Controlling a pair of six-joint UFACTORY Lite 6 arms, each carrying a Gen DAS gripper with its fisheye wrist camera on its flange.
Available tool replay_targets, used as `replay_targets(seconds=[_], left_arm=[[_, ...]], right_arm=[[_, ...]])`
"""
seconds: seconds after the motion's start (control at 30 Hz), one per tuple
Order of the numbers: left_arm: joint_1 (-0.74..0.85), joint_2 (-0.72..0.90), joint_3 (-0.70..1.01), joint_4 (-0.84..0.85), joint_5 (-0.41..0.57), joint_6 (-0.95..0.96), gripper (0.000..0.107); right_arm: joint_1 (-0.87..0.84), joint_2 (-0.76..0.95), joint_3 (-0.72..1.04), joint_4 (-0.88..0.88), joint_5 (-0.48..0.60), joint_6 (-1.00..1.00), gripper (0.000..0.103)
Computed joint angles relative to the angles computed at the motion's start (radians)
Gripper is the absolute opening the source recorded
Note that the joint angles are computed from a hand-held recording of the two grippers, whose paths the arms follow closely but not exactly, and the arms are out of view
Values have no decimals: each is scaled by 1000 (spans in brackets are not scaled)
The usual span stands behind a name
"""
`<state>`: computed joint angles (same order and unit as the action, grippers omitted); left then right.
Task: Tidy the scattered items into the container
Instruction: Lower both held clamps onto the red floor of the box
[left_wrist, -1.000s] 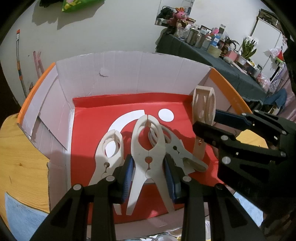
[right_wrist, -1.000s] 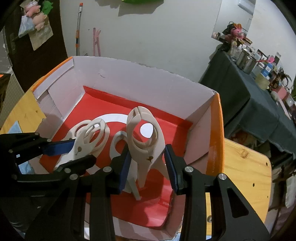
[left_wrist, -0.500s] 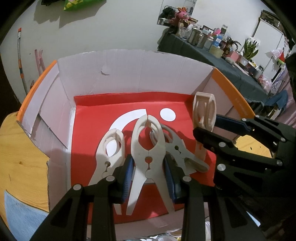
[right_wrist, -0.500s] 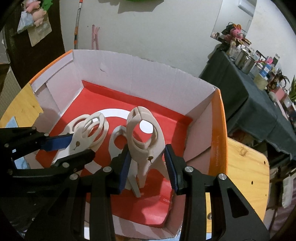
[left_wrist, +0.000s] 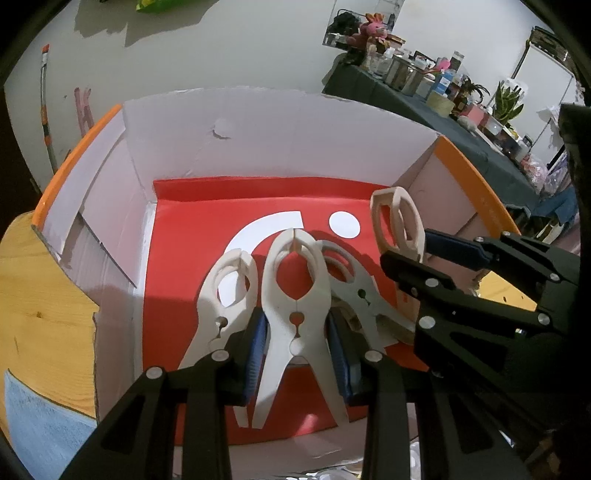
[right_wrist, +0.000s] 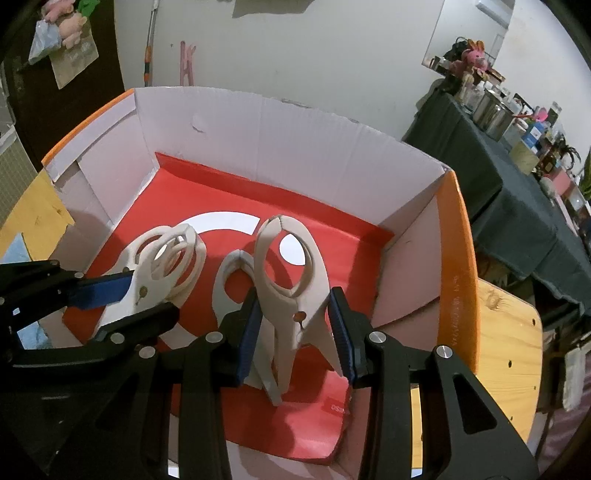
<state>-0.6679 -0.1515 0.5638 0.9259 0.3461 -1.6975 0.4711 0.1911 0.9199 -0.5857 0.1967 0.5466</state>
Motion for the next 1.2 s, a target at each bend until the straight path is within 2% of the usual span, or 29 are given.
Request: replay_targets(seconds=[0.6, 1.2], left_arm=[[22, 39, -2, 35, -26, -34, 35], [36, 87, 22, -10, -28, 17, 35]], right_arm=[[7, 129, 93, -13, 40, 16, 35], [-10, 151, 120, 34, 52, -50, 35]])
